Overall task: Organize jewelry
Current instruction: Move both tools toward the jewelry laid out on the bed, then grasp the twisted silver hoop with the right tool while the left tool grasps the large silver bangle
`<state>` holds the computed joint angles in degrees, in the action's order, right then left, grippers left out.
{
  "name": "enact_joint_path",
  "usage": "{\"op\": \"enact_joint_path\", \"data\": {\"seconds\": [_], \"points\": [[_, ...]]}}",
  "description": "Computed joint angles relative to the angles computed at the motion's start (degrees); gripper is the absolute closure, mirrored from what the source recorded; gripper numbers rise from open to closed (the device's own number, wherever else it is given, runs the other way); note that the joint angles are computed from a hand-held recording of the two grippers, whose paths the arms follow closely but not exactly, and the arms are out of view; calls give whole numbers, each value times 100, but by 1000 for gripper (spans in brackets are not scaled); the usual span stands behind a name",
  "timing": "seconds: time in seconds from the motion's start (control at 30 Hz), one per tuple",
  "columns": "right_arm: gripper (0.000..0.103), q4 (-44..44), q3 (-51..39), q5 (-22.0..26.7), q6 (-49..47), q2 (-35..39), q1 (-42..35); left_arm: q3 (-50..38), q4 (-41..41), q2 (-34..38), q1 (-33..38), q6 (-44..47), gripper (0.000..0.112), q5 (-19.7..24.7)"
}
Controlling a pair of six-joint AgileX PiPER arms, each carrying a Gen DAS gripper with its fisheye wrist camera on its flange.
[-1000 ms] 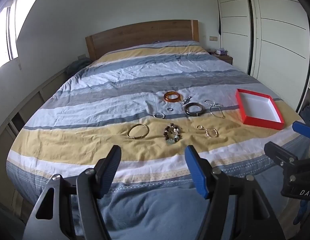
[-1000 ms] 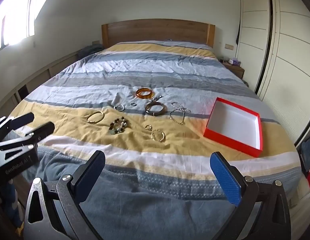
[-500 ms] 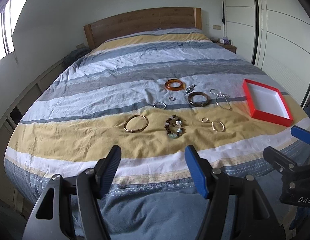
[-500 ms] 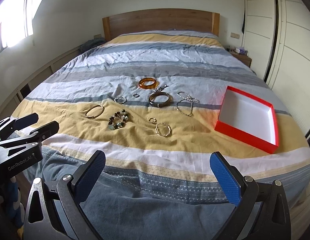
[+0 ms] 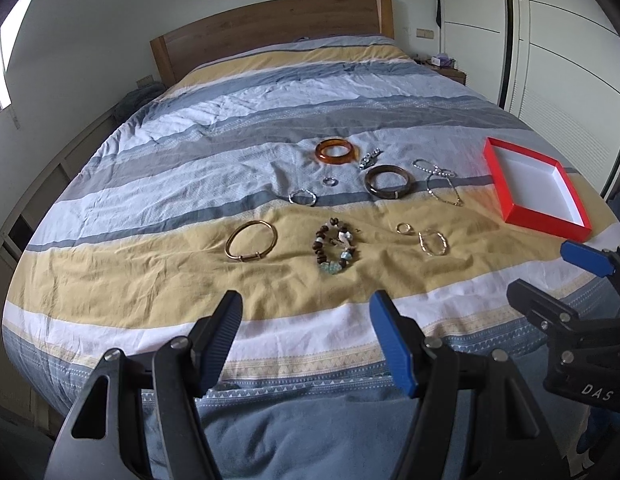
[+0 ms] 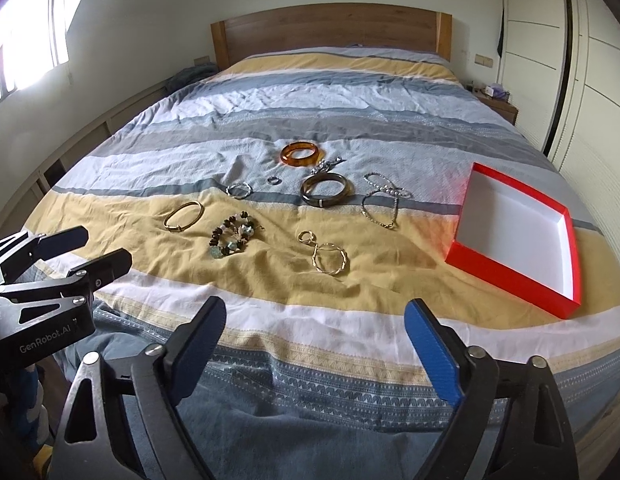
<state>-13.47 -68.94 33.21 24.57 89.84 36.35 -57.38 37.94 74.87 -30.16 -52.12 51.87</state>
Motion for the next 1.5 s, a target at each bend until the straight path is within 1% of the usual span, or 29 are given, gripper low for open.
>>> {"op": "enact_joint_path", "data": {"seconds": [0.1,0.2,0.57,0.63,0.97,1.13,1.33,1.5], "points": [[22,258,-115,20,-273,162,-61,-47,-66,99,110,69,48,-87],[29,452,-183,8,-512,286,-121,-76,-151,192,224,158,48,-189],[37,914,-514,65,-1003,719,-156,-99,-517,412,585,508,48,-466],[40,987,-567,91,-1086,772,-173,-105,-544,458,618,531,48,-499],[44,1103,-857,195,-1257,1055,-177,-118,-814,629,891,816,48,-706],[49,1208,-1027,258,-1391,1202,-213,-139,-896,730,994,891,48,-778],[52,1369,-1259,293,-1577,1421,-268,-208,-1059,856,1146,1059,48,-848],[52,1470,-1386,313,-1689,1533,-300,-277,-1139,967,1205,1143,48,-875]]}}
